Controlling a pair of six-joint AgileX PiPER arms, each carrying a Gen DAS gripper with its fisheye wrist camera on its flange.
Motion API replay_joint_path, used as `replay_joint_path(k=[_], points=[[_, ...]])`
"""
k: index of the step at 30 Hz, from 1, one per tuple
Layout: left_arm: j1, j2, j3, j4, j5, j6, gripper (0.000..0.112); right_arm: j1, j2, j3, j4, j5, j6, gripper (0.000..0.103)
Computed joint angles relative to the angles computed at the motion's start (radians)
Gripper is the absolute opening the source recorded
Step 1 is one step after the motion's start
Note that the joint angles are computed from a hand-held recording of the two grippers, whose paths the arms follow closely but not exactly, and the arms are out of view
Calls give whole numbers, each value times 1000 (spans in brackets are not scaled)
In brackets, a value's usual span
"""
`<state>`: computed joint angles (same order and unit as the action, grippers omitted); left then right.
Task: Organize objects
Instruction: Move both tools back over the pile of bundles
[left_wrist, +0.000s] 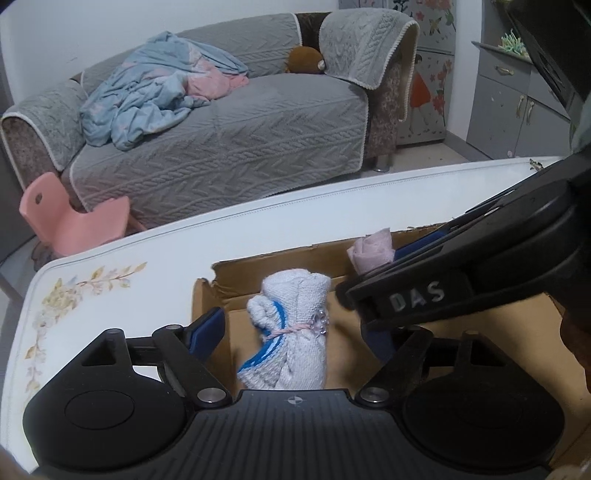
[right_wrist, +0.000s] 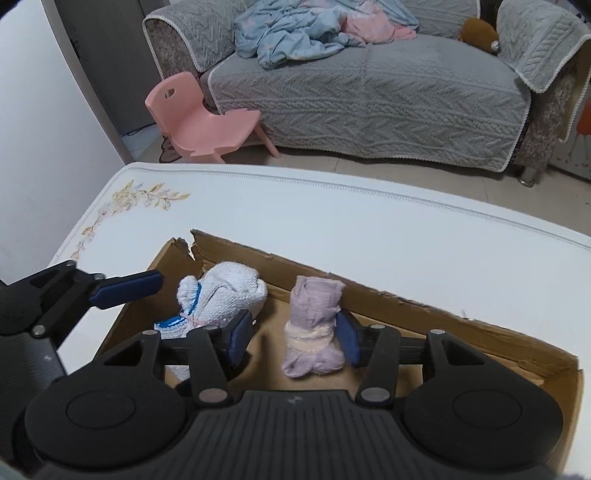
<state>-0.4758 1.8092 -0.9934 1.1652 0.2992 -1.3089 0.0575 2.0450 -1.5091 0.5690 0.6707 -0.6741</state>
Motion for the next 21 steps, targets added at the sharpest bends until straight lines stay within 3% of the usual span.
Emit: replay_joint_path(k=[3, 7, 9, 11, 14, 17, 21], points=[[6, -61, 43, -50, -3, 30, 86, -11, -30, 20, 22, -1, -19, 51], [-12, -205, 175, 35, 5, -84, 90, -64, -174, 175, 154, -26, -201, 63], [-37, -307, 271, 121, 17, -193, 93, -127, -276, 286, 295, 0, -369, 71], [-83, -419, 369, 153, 57, -245, 97, -193, -379, 402, 419, 24, -527, 90], [-232, -594, 518, 181, 199, -354, 102, -348, -562, 602, 620, 119, -827, 103], [-427, -749, 631, 103, 341, -420, 103, -565, -706, 778, 752, 295, -1094, 103], [-827, -857, 733, -11, 603, -610, 103, -819, -749, 877, 692, 531, -1270, 103]])
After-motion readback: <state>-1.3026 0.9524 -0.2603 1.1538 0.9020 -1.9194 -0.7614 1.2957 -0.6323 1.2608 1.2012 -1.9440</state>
